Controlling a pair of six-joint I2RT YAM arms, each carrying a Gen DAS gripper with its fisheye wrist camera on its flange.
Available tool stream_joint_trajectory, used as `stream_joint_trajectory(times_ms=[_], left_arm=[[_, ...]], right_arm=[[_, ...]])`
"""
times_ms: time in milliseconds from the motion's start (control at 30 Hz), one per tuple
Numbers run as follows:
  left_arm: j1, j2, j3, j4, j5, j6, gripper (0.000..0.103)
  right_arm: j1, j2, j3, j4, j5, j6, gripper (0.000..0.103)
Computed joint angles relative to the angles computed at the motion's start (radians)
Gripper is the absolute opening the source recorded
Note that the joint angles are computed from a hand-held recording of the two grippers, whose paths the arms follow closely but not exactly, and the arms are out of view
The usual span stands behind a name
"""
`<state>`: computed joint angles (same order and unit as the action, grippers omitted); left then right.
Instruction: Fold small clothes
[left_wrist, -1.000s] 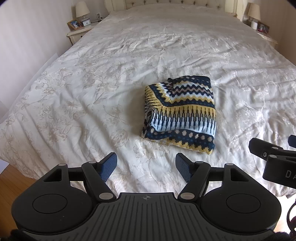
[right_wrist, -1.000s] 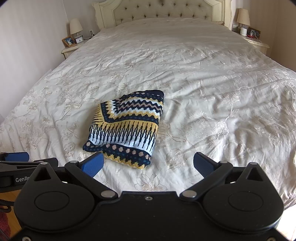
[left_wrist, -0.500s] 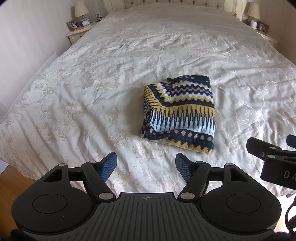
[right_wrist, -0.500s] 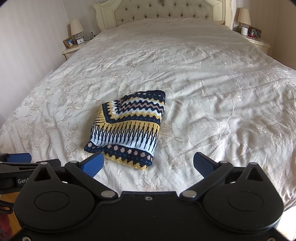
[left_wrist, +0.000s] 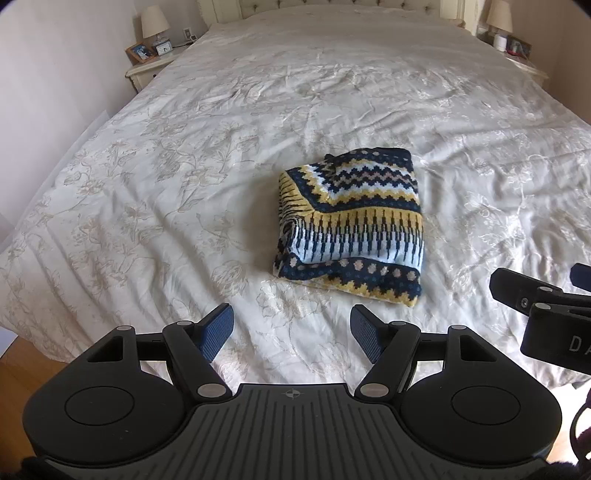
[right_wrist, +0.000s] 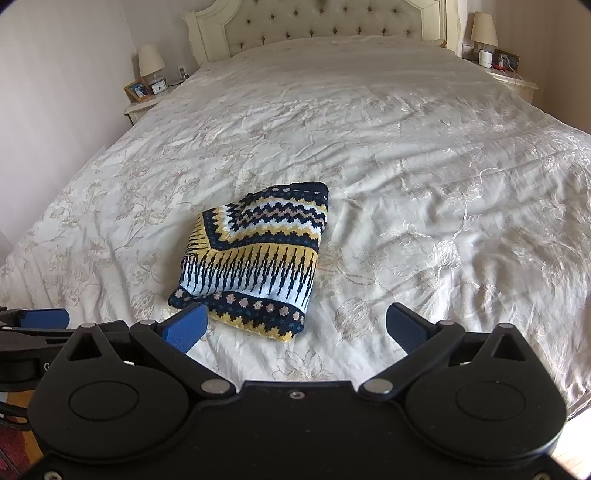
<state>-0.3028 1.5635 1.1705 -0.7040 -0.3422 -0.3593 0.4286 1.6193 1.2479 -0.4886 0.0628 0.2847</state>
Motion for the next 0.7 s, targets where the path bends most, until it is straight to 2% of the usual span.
stream_joint_trajectory(times_ms=[700], left_arm=[[0.015,0.04,0.036,-0.006,0.011,0.002,0.069]], right_arm=[[-0.015,0.049,0.032,0.001,-0.031,-0.016,0.102]])
